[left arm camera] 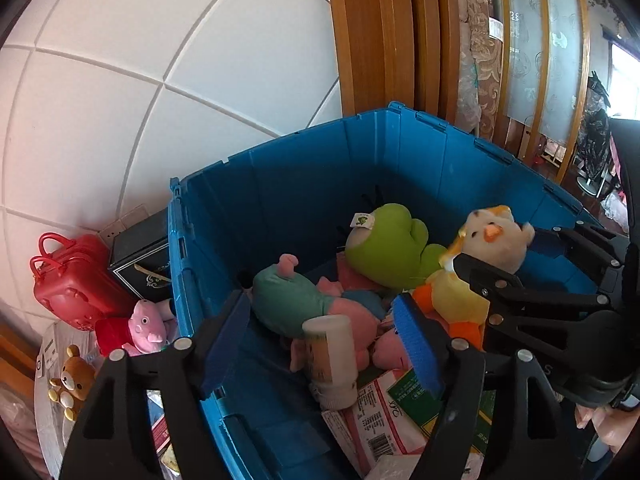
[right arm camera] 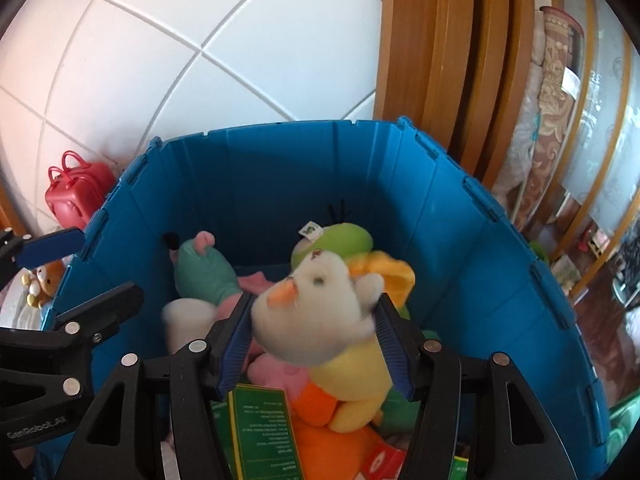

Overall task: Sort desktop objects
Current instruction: 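Carry the bottle and duck plush into the blue crate and release both, then withdraw both tools from the crate back over the table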

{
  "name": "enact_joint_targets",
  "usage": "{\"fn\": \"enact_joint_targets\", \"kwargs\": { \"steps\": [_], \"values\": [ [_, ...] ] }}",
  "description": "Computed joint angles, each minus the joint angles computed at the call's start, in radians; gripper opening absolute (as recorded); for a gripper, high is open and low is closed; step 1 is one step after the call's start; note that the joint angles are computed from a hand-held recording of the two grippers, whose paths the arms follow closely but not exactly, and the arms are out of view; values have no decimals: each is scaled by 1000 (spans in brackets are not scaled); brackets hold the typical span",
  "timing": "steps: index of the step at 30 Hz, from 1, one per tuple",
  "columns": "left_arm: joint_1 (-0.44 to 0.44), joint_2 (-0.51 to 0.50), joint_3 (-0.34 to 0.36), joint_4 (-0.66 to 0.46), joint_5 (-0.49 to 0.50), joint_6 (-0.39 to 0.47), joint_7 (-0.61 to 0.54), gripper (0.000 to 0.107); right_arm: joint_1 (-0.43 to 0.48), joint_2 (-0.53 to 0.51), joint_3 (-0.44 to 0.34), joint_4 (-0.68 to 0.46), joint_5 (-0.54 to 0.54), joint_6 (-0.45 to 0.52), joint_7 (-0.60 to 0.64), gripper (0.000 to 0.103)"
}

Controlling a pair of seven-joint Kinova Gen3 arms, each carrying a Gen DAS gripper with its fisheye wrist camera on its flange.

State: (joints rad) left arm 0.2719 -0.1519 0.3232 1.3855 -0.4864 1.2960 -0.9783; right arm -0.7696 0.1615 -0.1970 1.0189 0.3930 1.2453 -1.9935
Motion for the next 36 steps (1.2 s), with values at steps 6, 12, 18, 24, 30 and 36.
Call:
{"fn": "enact_joint_targets", "kwargs": {
  "steps": [6,12,18,24,30,36],
  "values": [
    [-2,-1,-6,-2,6,-3,-8,77,-5,24,9,-29,10,39,-1,70],
    [-13,-15,-26,8,44,-28,-24,77,-29,33,17,-36,31,53,5,95],
    [-41,-53,-32,26,90,-44,-39,77,-59,29,20,-40,84,78,-26,103],
    [-93,-155,-1,67,99,-58,-41,77,-66,-28,-4,-50,81,106,-38,103],
    [-129,-320,-58,148,184,-117,-91,77,-117,-98,-84,-53,163,133,-97,103],
    [-208,-457,-91,221,239,-106,-131,77,-241,-123,-198,-58,340,180,-220,103]
  ]
}}
